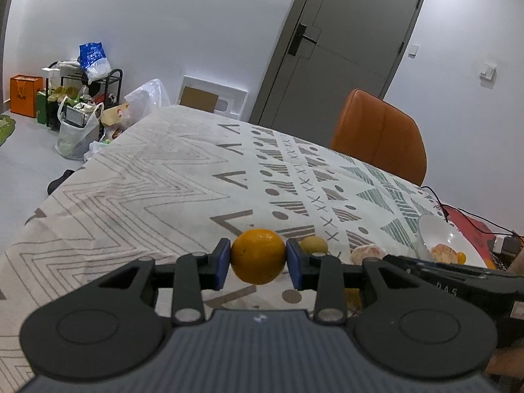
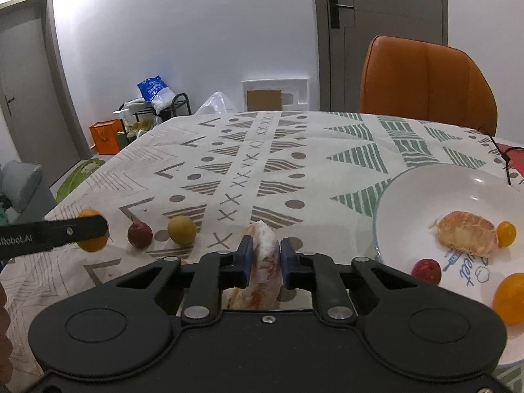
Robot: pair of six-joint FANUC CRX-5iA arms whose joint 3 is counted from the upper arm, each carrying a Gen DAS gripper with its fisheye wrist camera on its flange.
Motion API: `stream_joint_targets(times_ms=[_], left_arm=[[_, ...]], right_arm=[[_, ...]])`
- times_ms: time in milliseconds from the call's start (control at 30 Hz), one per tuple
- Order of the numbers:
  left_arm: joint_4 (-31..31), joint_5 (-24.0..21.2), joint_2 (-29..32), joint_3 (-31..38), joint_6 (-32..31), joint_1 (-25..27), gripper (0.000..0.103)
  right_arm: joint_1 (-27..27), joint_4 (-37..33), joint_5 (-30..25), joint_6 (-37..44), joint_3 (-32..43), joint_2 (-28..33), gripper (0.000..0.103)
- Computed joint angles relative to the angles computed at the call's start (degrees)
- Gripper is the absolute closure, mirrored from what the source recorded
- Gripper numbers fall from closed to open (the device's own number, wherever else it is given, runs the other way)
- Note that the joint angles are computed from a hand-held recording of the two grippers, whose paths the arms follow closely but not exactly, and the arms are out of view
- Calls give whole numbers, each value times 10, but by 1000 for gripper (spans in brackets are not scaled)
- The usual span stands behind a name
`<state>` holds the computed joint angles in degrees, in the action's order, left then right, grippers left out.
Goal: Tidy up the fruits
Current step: 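Grasp an orange with the left tool while the right tool grasps the peeled pomelo piece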
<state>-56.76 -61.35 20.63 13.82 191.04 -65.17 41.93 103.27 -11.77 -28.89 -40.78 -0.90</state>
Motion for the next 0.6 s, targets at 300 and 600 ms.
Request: stream_joint_targets(times_ms=[300, 600], left_arm=[[2, -10, 5, 8, -4, -4, 68], [-1, -9, -6, -8, 9, -2, 68]], right_arm=[[-42, 80, 52, -89, -2, -2, 74], [41, -124, -20, 107, 12, 26, 60]])
